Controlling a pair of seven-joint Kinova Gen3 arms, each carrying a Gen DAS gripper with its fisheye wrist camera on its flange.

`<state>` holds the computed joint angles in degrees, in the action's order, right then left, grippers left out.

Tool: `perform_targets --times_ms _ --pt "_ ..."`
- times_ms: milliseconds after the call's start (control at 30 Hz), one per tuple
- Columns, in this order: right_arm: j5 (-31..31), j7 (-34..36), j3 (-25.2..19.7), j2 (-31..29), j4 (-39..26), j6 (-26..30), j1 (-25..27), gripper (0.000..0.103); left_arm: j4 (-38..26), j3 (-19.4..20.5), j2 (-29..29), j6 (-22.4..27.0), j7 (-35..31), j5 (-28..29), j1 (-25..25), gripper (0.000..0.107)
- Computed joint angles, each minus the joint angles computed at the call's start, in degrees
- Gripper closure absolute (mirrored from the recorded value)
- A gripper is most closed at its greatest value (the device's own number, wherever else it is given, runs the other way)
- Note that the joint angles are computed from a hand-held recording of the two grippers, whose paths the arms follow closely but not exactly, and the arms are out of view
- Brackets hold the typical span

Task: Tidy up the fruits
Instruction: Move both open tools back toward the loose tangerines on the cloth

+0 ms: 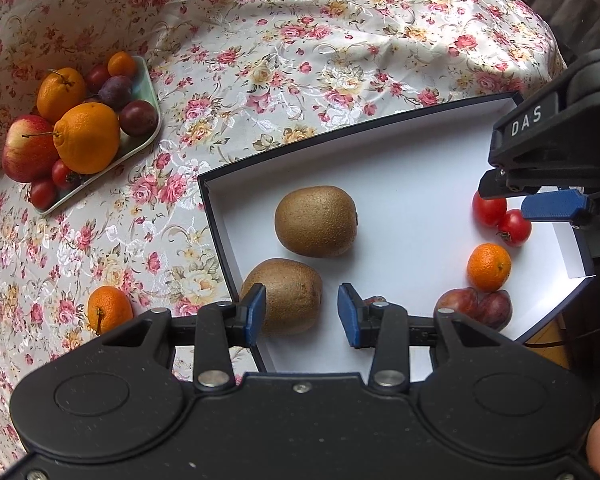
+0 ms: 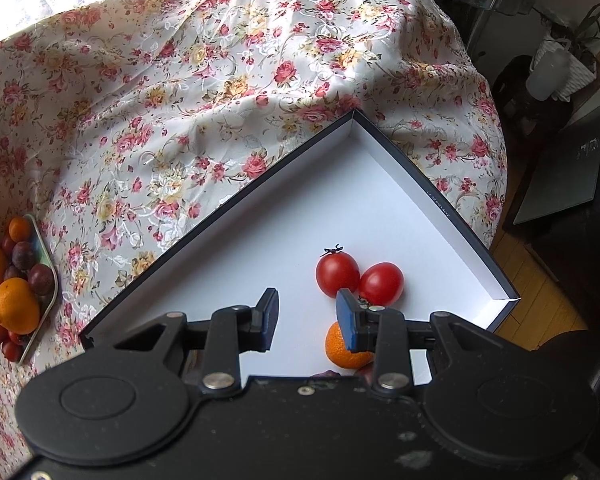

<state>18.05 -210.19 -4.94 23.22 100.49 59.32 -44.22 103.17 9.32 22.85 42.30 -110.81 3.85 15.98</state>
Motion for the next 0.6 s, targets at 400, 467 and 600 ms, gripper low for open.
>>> perform_targets --times_ms 400,467,600 --pt "-1.45 8.58 0.10 5.60 -10.10 6.86 0.06 0.068 -1.17 -1.59 0.41 0.15 0.29 -0.44 -2.83 0.058" --pt "-1.41 10.03 0.37 6.21 -11.50 7.48 -0.18 0.068 -1.43 -1.71 0.51 0.23 -0.01 -0.42 -3.53 0.058" --pt "-2.35 13.23 0.51 7.04 -13.66 7.08 0.35 0.068 -1.44 -2.39 0.40 -0.38 0.01 -0.90 -4.52 0.058"
